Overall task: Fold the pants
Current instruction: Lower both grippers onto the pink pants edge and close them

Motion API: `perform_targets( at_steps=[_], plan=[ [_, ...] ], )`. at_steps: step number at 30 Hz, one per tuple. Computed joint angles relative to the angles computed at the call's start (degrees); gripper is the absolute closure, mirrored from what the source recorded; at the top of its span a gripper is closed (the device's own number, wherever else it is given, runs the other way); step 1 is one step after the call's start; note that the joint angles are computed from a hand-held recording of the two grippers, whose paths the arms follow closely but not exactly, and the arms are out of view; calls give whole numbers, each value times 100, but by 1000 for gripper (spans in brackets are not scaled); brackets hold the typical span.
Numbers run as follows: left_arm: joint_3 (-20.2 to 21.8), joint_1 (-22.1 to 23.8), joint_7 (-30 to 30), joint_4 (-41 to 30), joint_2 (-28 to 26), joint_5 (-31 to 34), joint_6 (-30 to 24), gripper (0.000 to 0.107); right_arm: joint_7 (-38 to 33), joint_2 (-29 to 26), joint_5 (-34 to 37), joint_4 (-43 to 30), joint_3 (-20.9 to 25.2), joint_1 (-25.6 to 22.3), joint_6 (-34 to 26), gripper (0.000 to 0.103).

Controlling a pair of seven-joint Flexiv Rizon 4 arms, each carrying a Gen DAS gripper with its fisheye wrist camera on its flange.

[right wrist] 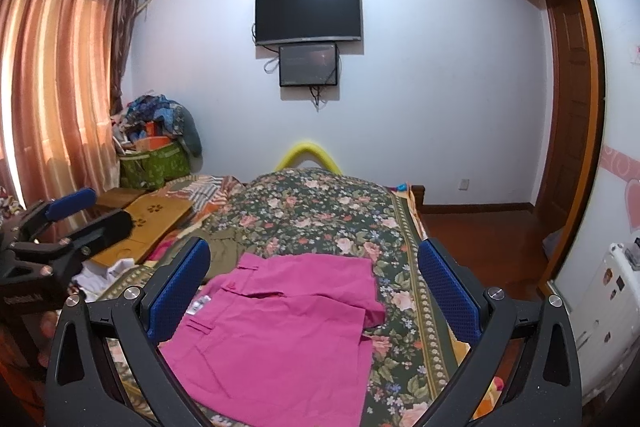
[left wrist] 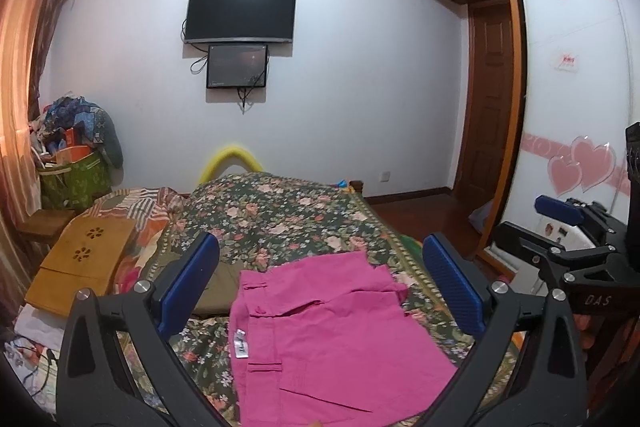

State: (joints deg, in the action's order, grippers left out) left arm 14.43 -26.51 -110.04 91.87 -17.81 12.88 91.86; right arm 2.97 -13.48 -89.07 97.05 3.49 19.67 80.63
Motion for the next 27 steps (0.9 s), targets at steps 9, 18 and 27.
perform_targets(
  at_steps=[9,18,27],
  plan=[
    [-534,682,699,-957,-878,-457,-849,4,-1610,-570,1649,-218,-175,181,-391,0],
    [-876,1323,1343,-2529,-2217,-1112,-1976,4,-3435,-1293,3623,-794,-172,210,-521,0],
    [-1184,1779,1917,-4647,-3733,-1600,-3434,28,-4689,-2156,4839,-1789,-419,346,-978,9]
  ],
)
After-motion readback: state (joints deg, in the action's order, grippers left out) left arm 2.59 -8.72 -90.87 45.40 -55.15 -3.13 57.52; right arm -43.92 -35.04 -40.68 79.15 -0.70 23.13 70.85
